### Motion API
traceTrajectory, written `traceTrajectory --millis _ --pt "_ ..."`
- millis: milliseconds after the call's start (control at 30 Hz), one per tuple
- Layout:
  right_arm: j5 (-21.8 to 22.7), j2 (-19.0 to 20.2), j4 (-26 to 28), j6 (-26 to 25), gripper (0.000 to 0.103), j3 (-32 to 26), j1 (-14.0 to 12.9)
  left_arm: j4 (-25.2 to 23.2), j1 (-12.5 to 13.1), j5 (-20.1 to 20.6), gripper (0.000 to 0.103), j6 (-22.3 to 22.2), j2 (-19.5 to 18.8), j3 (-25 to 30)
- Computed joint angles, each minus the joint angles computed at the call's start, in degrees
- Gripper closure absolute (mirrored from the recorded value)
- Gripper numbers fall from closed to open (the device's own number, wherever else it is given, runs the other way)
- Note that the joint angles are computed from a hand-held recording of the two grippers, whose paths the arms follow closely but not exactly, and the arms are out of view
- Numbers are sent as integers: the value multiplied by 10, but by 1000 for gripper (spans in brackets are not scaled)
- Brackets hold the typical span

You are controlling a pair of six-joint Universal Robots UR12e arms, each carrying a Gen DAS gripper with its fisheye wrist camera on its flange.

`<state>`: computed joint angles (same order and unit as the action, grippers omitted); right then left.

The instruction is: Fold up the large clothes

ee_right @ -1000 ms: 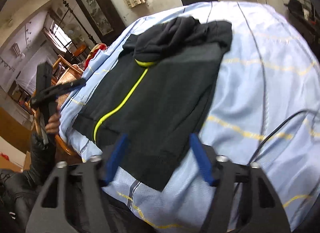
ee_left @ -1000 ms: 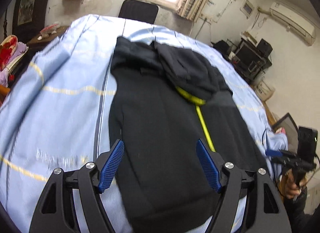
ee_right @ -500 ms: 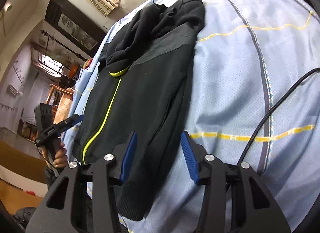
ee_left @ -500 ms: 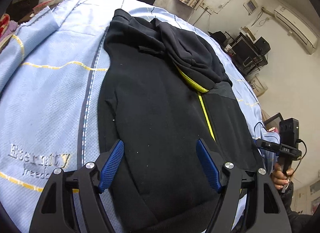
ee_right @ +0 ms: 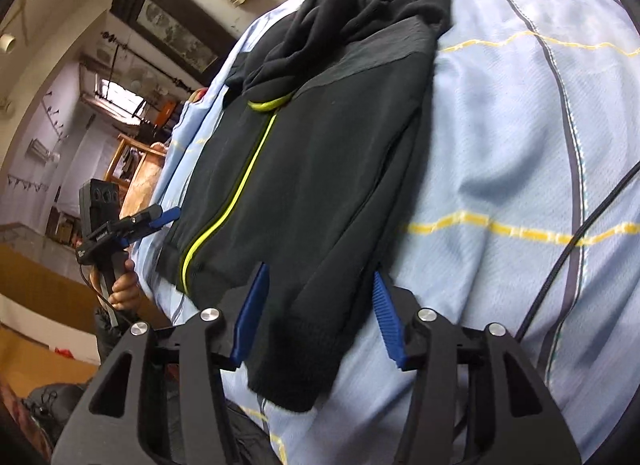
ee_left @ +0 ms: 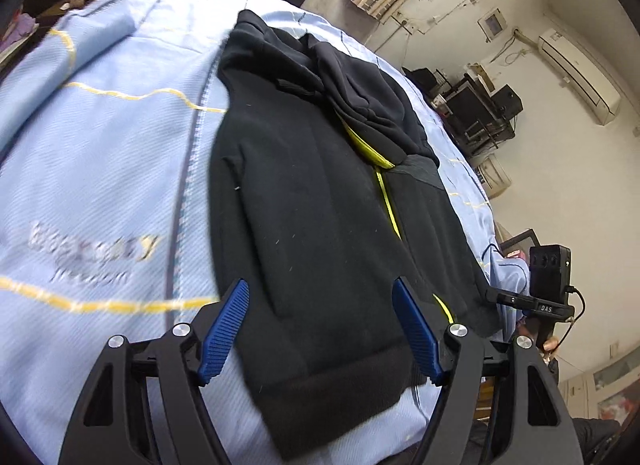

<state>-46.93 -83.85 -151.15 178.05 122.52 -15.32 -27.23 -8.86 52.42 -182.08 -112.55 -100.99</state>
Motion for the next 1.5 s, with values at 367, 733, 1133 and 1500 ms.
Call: traceTrajectory --millis 367,733,1133,1500 --pt "13 -5 -14 -24 51 15 2 -27 4 -12 29 20 9 -14" --pt "-11 9 -38 -7 67 6 14 5 -17 38 63 69 11 -17" --pt "40 13 -90 21 86 6 2 74 -18 9 88 55 10 -7" --pt "62 39 -157 91 87 -66 0 96 -26 21 88 6 -27 95"
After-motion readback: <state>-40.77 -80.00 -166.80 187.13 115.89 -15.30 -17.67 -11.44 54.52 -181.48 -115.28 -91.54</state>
